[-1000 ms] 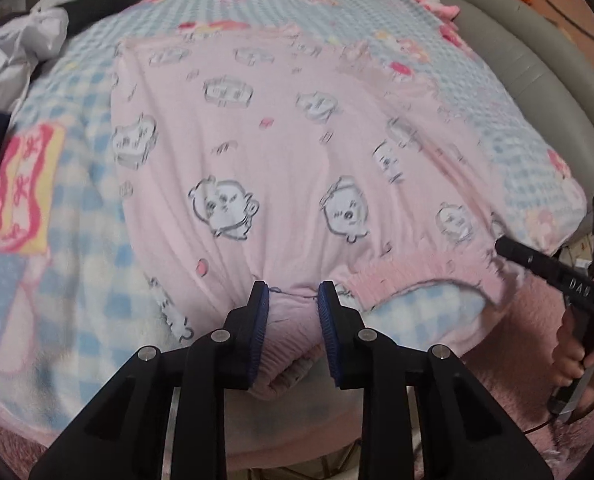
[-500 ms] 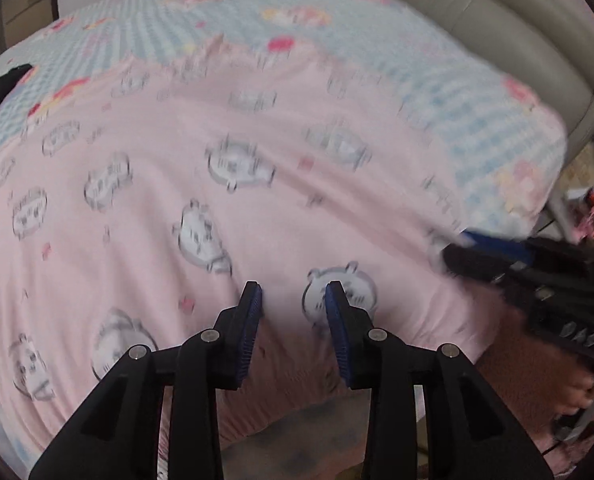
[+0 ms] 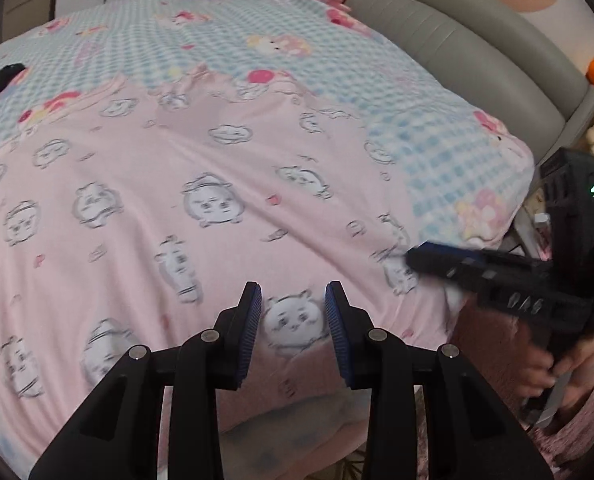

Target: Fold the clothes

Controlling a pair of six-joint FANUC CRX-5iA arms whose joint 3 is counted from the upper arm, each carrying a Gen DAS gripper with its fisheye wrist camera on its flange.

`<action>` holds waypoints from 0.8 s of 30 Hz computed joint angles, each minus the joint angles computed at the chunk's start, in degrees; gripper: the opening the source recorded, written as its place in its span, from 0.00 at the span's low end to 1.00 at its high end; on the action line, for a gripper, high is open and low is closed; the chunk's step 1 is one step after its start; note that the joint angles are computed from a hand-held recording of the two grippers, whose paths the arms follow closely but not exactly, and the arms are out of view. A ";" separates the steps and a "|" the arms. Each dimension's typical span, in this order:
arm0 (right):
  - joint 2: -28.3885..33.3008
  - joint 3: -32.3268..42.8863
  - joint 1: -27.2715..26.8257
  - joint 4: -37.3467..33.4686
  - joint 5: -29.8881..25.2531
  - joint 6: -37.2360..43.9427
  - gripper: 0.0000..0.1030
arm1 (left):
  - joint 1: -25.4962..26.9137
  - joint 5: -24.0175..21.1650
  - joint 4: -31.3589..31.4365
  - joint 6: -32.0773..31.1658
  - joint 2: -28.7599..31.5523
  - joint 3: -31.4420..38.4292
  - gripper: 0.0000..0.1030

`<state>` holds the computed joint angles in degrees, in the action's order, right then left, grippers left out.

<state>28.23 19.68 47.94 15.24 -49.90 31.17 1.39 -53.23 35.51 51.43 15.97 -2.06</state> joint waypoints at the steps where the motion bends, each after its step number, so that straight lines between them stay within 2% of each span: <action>1: 0.42 0.27 0.02 -0.63 -0.34 0.41 0.33 | -0.55 -0.68 -2.50 2.03 1.03 1.52 0.35; 4: -0.70 -2.18 -0.15 -1.13 0.49 -0.72 0.33 | -0.72 -1.94 -7.53 5.31 1.91 2.37 0.35; 5: -1.50 -3.54 -0.25 -1.16 1.18 -1.24 0.33 | -0.31 -2.12 -7.26 5.13 1.82 1.81 0.35; 9: -3.84 -7.36 -0.35 1.58 1.65 -5.24 0.33 | 1.04 -3.43 -4.02 4.11 1.57 1.33 0.35; 13: -5.81 -9.81 -0.62 3.41 4.15 -8.04 0.34 | 0.31 -0.16 2.77 -1.48 0.36 -0.95 0.37; 15: -4.33 -7.61 -0.47 2.76 2.78 -5.63 0.34 | -0.51 0.02 4.30 -2.74 1.04 -0.38 0.39; 17: -2.58 -4.93 -0.43 1.23 0.78 -2.82 0.34 | -2.16 -1.17 -1.76 1.67 3.34 3.64 0.39; 19: -1.49 -3.67 -0.27 1.01 -2.28 -2.47 0.34 | -1.87 -2.45 -5.59 3.14 4.08 4.68 0.42; 24: -3.71 -6.95 -0.51 3.16 -1.86 -6.03 0.32 | 0.76 -4.37 -0.66 1.18 3.87 2.26 0.44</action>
<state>24.51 12.73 47.43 18.40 -51.76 25.14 2.15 -57.60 34.84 52.61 19.84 0.20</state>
